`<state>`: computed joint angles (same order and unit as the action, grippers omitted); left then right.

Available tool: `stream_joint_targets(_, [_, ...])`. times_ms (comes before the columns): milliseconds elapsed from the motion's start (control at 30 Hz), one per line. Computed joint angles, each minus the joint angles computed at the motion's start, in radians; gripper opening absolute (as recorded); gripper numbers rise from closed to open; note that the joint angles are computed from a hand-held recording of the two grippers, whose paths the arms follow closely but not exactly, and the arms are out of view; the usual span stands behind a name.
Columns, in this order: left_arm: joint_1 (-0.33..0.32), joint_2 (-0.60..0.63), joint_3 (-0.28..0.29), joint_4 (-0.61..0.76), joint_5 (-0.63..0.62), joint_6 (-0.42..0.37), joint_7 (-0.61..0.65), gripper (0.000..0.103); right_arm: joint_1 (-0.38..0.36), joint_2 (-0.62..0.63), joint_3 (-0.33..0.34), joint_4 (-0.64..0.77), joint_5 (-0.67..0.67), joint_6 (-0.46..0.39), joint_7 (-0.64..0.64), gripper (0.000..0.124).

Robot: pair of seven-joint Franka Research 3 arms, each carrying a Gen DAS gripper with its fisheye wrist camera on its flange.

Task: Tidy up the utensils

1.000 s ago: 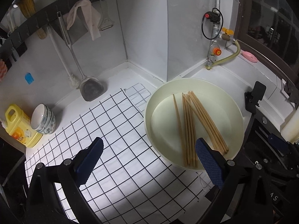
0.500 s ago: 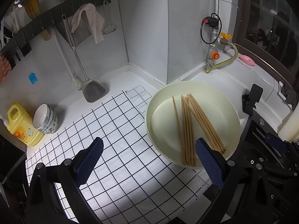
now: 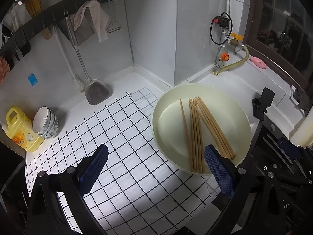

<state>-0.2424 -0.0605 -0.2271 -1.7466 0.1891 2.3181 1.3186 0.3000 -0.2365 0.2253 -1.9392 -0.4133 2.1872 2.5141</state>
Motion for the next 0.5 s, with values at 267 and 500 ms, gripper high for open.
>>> stream_joint_targets(267, [0.001,0.004,0.0,0.005,0.006,-0.011,-0.007,0.097,0.001,0.001,-0.001,0.001,0.002,0.0,-0.003,0.07])
stream_joint_targets(500, [0.003,0.015,0.0,0.02,0.019,-0.037,-0.02,0.097,0.001,0.002,-0.004,-0.001,0.008,0.008,-0.012,0.07])
